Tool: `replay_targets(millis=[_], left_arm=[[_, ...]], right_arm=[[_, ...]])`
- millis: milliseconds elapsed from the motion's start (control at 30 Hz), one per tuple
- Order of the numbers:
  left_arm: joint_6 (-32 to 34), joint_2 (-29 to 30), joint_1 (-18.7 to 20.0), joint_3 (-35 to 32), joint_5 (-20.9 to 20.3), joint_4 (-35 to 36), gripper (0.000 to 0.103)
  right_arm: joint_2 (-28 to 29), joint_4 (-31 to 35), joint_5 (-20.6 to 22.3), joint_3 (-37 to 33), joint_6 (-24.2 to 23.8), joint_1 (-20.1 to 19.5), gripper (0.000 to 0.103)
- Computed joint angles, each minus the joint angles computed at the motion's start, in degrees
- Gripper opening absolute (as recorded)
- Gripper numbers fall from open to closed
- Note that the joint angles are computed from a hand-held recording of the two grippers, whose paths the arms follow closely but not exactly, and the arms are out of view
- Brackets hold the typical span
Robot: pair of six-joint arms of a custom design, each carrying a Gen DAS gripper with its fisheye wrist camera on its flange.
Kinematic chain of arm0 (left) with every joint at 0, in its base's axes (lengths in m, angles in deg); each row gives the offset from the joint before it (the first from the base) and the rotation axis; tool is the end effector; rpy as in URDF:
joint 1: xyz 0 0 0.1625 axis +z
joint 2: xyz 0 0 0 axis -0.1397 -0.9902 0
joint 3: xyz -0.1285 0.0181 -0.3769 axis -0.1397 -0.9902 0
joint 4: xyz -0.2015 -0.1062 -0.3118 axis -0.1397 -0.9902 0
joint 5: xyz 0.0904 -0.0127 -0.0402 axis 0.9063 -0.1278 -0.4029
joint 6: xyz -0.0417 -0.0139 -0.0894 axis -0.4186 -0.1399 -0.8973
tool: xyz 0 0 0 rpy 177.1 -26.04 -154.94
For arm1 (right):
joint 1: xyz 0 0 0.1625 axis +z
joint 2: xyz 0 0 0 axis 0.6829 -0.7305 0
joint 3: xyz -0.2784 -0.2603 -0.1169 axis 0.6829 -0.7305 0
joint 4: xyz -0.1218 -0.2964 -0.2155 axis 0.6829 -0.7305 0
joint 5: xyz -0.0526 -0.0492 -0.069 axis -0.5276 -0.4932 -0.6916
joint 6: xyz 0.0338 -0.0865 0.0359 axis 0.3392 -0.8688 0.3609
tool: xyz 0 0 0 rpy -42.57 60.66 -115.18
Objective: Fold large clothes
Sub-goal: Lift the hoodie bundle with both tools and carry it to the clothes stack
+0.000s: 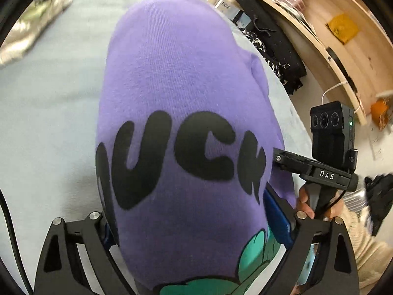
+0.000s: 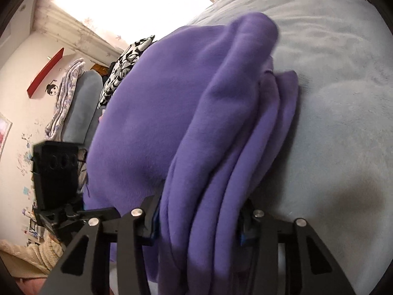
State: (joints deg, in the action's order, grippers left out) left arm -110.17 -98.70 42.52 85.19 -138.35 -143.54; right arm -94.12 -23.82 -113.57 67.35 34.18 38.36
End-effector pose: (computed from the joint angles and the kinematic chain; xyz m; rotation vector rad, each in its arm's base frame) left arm -0.4782 -0.5512 0.0032 0.1234 2.7668 -0.6093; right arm 0.0598 -0.5725 0.4035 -0.6996 2.9920 -0.2338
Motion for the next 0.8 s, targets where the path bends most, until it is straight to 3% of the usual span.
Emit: replay_targets(millis=[200,333,467,533,633,800], left_arm=[[-0.7,-1.1,-2.2,-1.3,3.5,3.5,0.093],[-2.0,-6.1,-4.1,5.8,5.1,1.6,0.093],[-3.2,-9.6,-5.9,8.2,7.7,2.6,0.093],[-3.0,-12.2,-6.8,10.9,9.0,1.5,0.093],[-6.0,-20.9,-9.3,19.4,10.8,3.5,0.093],[-7.9,-26.7,-11.1,20.6,13.5,9.8,0.093]], right_arm=[[-2.5,-2.4,1.8,3.6,2.8,1.3,0.045],[-5.0,-4.7,2.7,6.5,2.8,3.0,0.045],[-6.2,-6.2,3.6,7.9,3.5,5.8,0.045],[-6.6,-6.8,4.1,8.2,3.9,7.2,0.045],[-6.5,-7.9,4.8,8.3,4.6,9.9,0.045],[-4.9,-9.5,5.9,7.6,7.1,14.3,0.045]])
